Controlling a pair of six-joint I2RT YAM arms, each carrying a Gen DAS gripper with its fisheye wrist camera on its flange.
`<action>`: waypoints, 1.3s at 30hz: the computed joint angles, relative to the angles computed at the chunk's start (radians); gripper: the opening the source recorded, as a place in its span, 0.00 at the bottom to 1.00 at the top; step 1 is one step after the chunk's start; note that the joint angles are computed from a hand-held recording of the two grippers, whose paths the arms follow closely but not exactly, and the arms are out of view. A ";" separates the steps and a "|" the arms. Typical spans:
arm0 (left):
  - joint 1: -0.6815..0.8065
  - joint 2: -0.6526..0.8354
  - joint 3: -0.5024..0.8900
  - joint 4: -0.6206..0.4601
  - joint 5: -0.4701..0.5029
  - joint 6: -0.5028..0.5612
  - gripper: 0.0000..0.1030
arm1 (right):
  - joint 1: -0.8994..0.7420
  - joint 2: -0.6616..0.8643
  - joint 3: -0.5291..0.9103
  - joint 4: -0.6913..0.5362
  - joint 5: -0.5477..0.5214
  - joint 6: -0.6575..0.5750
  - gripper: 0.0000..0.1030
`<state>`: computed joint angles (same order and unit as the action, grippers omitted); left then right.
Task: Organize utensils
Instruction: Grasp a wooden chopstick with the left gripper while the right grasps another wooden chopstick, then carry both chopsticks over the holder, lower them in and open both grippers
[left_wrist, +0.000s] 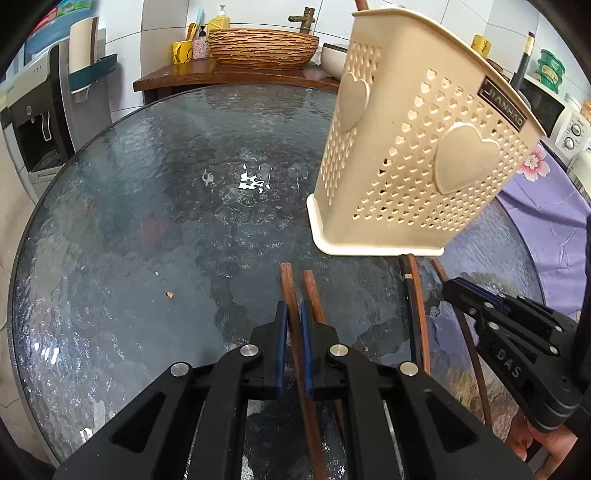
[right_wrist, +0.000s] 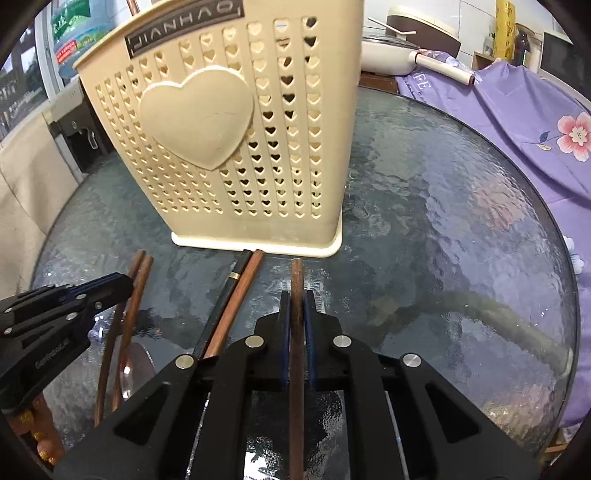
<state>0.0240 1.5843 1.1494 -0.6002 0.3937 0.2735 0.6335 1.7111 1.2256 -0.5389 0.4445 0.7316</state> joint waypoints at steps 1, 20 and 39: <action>0.003 0.004 0.006 -0.001 0.006 -0.002 0.07 | 0.001 -0.017 -0.014 0.013 -0.001 -0.004 0.08; 0.168 -0.237 0.125 -0.150 0.334 0.090 0.06 | 0.126 -0.472 -0.131 0.094 0.054 -0.110 0.07; 0.266 -0.309 0.196 -0.268 0.464 0.182 0.06 | 0.234 -0.527 -0.032 0.000 0.128 -0.163 0.07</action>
